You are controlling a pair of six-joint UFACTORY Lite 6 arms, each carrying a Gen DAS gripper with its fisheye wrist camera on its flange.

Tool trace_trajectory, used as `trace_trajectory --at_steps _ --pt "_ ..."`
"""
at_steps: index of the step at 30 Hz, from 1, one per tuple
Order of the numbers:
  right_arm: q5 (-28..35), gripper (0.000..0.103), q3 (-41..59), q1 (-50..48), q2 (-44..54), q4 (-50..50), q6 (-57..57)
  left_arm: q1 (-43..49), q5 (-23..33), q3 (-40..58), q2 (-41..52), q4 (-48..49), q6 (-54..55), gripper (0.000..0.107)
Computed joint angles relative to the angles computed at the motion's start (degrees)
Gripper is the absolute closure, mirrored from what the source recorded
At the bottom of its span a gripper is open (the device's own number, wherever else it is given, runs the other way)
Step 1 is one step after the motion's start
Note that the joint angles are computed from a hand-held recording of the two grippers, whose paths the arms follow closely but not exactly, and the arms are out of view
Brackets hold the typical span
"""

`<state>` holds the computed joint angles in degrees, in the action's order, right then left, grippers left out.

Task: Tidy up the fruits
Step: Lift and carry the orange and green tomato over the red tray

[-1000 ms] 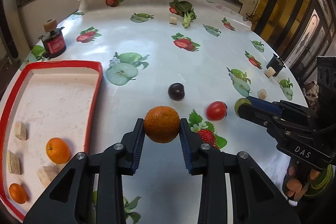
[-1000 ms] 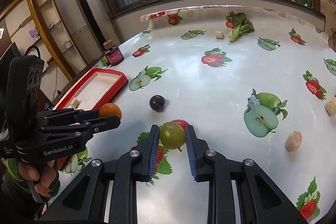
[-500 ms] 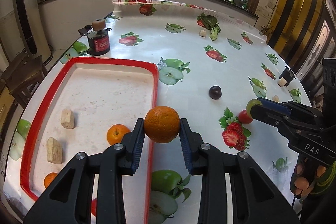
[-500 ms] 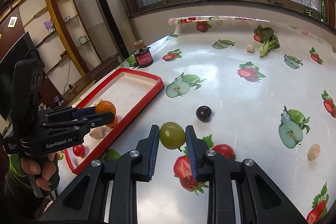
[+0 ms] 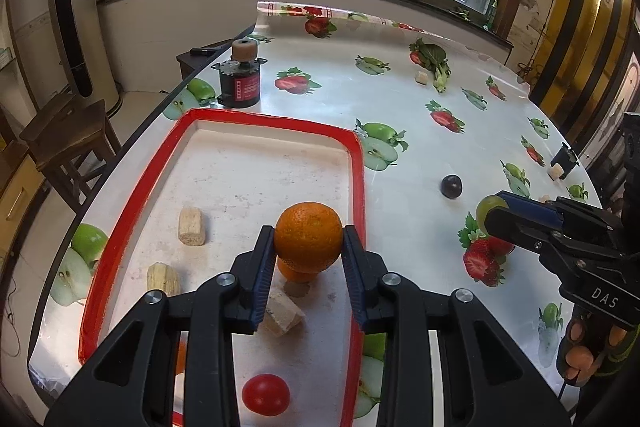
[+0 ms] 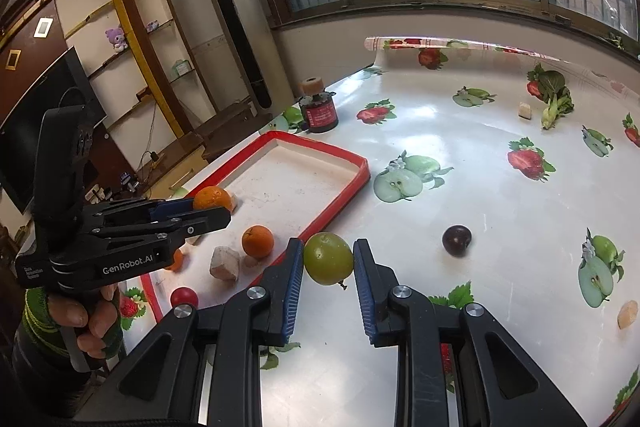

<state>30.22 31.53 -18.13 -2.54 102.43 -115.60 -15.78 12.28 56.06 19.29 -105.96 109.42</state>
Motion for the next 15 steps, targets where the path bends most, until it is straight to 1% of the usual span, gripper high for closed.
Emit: trace_trajectory --at_steps 6,11,15 --pt "-1.76 0.077 1.66 4.41 1.14 2.3 -0.01 2.14 0.51 0.8 0.54 3.18 -2.37 0.077" --pt "-2.61 0.077 3.59 6.98 2.95 3.82 -0.11 3.75 0.63 2.04 1.76 3.76 -2.75 0.077" --pt "-3.23 0.077 5.2 9.15 4.73 5.5 -0.63 5.28 1.28 3.48 3.2 6.64 -5.32 0.077"
